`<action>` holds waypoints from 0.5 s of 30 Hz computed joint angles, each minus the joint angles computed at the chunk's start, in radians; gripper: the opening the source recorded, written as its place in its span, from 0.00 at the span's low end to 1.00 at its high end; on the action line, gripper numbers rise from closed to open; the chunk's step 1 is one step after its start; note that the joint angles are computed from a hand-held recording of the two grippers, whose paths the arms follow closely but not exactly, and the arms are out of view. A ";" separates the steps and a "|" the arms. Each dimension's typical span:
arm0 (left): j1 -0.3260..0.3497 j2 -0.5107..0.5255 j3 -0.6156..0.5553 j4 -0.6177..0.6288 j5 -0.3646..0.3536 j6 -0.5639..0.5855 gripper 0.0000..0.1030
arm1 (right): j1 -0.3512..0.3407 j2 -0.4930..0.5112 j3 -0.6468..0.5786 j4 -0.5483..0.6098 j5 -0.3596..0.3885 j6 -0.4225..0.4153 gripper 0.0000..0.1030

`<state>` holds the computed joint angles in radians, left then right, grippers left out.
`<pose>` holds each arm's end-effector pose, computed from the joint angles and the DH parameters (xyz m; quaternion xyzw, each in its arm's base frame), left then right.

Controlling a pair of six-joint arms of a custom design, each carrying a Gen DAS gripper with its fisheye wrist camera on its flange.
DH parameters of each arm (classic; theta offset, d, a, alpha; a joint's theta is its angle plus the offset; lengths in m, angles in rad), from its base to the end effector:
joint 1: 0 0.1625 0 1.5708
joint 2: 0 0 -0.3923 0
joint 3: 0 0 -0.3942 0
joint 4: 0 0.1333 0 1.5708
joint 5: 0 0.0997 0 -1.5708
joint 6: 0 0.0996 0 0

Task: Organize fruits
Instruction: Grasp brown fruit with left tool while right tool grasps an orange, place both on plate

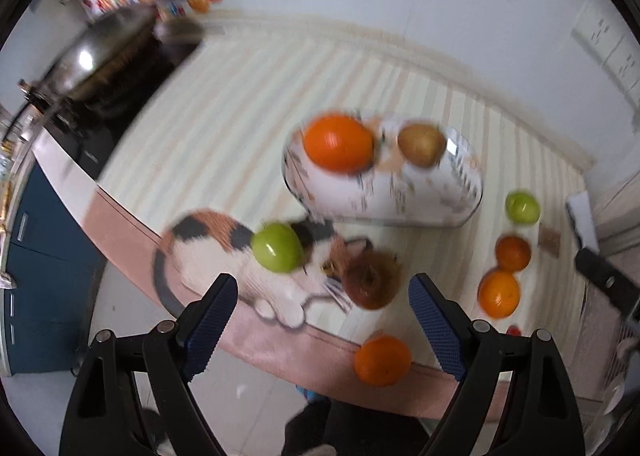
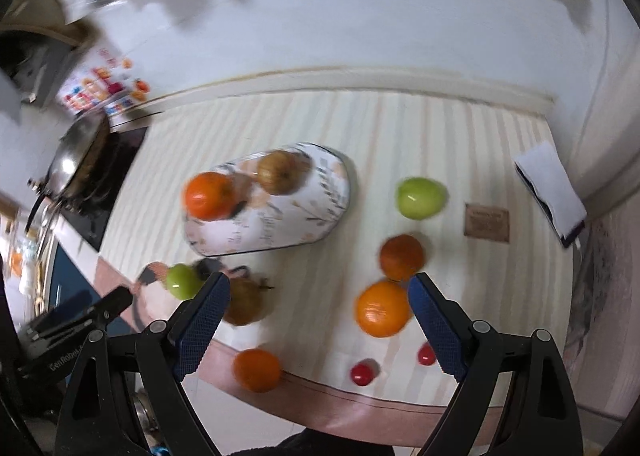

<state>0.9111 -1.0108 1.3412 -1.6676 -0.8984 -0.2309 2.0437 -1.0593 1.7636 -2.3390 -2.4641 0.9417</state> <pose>-0.2503 -0.6414 0.2681 0.2370 0.9079 -0.0418 0.3431 0.3210 -0.5051 0.1934 -0.2228 -0.8736 0.3024 0.3094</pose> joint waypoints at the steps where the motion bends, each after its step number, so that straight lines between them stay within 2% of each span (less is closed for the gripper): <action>1: 0.011 0.022 -0.014 0.031 -0.014 -0.012 0.85 | -0.019 -0.013 0.020 -0.010 0.015 0.002 0.90; 7: 0.065 0.127 -0.080 0.145 -0.091 -0.065 0.85 | -0.154 -0.053 0.132 -0.090 0.135 -0.020 0.90; 11: 0.094 0.194 -0.134 0.200 -0.133 -0.090 0.85 | -0.216 -0.041 0.174 -0.126 0.206 -0.038 0.90; 15: 0.108 0.240 -0.156 0.218 -0.136 -0.101 0.85 | -0.256 -0.022 0.195 -0.155 0.246 -0.053 0.89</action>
